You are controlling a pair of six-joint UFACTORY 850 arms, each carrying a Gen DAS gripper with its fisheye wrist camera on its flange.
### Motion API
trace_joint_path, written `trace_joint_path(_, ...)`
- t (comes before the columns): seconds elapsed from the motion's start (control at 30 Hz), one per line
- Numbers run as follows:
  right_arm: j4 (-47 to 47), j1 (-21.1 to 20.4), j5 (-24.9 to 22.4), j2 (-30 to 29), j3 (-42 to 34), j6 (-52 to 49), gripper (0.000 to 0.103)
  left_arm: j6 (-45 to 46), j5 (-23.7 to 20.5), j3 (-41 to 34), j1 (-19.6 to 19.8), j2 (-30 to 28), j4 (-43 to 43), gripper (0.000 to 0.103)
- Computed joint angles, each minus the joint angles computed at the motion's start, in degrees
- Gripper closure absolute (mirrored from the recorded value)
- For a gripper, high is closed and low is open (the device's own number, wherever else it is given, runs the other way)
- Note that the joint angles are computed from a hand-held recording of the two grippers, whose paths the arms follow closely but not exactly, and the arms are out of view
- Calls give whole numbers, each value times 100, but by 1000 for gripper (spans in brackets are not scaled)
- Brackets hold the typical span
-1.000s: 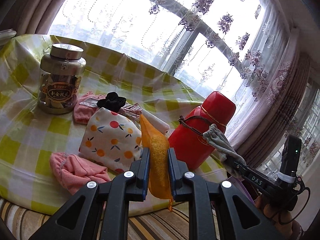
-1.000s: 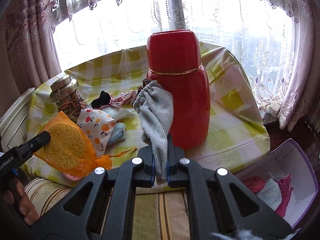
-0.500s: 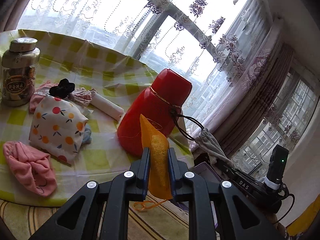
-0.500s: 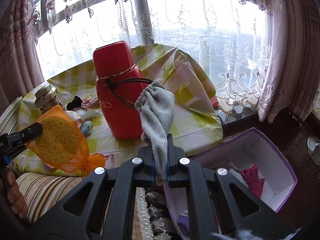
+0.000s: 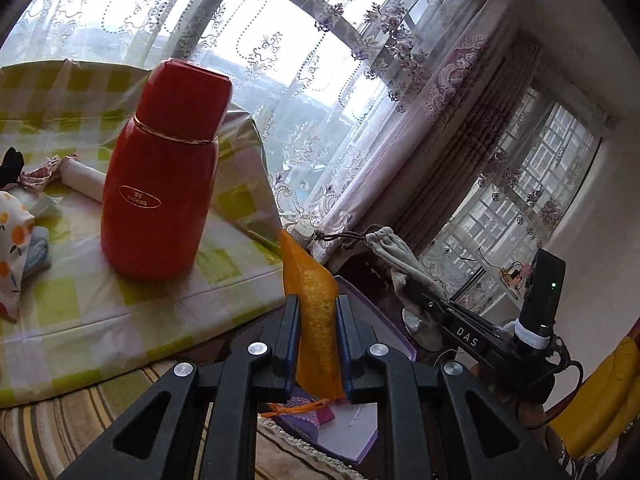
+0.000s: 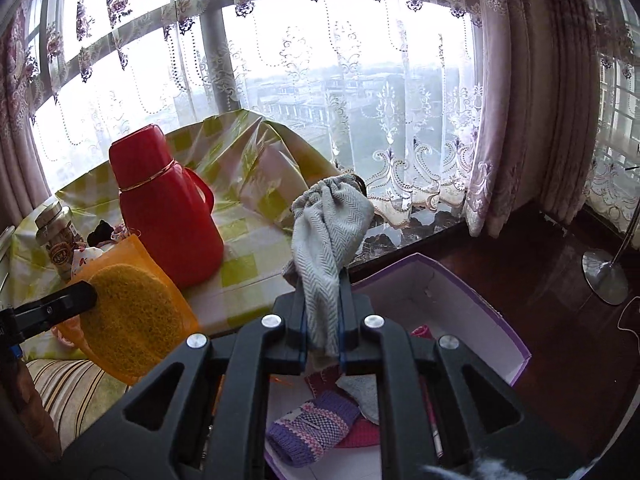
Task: Organize soft objects
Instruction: 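Open both tools over the box to drop the pouch and bag, then bring both tools back to the pile on the table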
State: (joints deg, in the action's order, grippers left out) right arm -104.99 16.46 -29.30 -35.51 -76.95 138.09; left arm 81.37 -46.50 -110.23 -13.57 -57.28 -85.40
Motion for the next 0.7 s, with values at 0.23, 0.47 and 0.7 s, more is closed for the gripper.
trace_joint_path(0.23, -188, -16, -391, 173, 241, 185, 58, -214, -178, -256, -215, -145, 325, 85)
trace_joint_path(0.47, -210, -61, -360, 181, 271, 270, 56, -388, -258, -408, -326, -231, 637, 61)
trace_joint_path(0.7, -118, -53, -44, 81, 111, 16, 45, -560, -174, -418, -239, -247, 671, 59)
